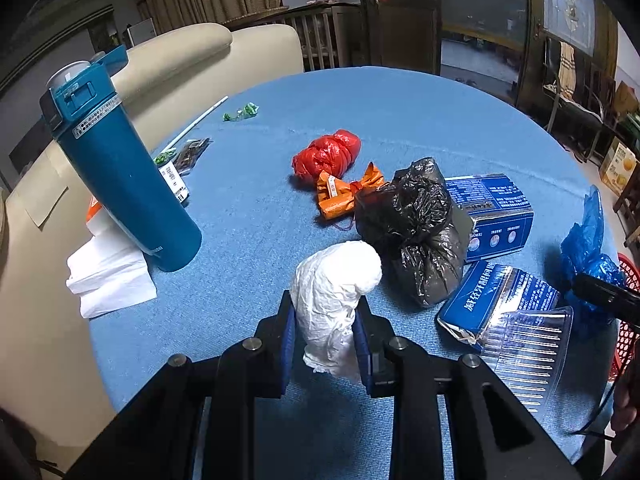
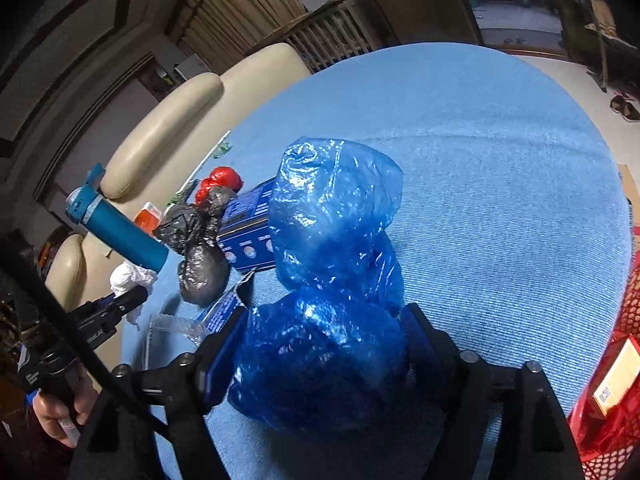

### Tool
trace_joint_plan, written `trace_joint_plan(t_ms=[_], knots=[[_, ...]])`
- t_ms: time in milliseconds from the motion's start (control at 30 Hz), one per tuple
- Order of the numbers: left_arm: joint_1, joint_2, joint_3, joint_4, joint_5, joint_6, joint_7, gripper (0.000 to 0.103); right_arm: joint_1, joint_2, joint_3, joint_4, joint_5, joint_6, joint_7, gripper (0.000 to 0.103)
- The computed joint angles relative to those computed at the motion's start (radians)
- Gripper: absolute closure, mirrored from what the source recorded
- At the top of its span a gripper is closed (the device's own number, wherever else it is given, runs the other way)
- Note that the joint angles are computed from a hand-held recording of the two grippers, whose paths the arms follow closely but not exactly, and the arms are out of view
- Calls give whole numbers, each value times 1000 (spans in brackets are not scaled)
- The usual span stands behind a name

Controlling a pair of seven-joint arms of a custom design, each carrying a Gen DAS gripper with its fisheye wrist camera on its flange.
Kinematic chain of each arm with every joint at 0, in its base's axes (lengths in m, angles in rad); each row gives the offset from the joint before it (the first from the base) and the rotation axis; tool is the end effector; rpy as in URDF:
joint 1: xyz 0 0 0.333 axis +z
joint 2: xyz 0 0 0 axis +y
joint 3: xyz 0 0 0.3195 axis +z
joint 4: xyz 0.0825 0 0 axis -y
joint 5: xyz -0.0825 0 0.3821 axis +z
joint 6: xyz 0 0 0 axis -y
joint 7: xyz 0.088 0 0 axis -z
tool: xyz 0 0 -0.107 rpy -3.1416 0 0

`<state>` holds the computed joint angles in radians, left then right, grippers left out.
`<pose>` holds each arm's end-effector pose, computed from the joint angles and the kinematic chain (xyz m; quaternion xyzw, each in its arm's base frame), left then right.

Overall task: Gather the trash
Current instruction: 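Gather more blue plastic into the right gripper, holding the tissue in the left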

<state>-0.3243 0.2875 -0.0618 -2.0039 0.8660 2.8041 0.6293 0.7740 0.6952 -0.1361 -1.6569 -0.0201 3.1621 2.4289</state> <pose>0.5703 -0.2687 0.3641 -0.6019 0.7291 -0.2038 0.2541 0.5772 0.4561 0.3082 -0.6049 0.6899 -0.0523 0.3943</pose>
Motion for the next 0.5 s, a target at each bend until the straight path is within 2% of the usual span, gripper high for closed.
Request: trace_joint_plan(t_ms=[100, 233, 300, 367, 500], knots=[[3, 4, -2, 1, -11, 3, 10, 74, -46, -6, 54, -24, 12, 55, -22, 18], [3, 9, 1, 5, -14, 4, 11, 74, -203, -8, 236, -66, 41, 150, -84, 18], [2, 13, 3, 7, -19, 3, 14, 74, -249, -6, 290, -74, 45, 167, -110, 18], [-1, 14, 6, 8, -16, 5, 13, 74, -246, -7, 289, -68, 58, 151, -129, 18], [-5, 14, 10, 8, -8, 6, 9, 74, -200, -12, 243, -46, 96, 103, -138, 18]])
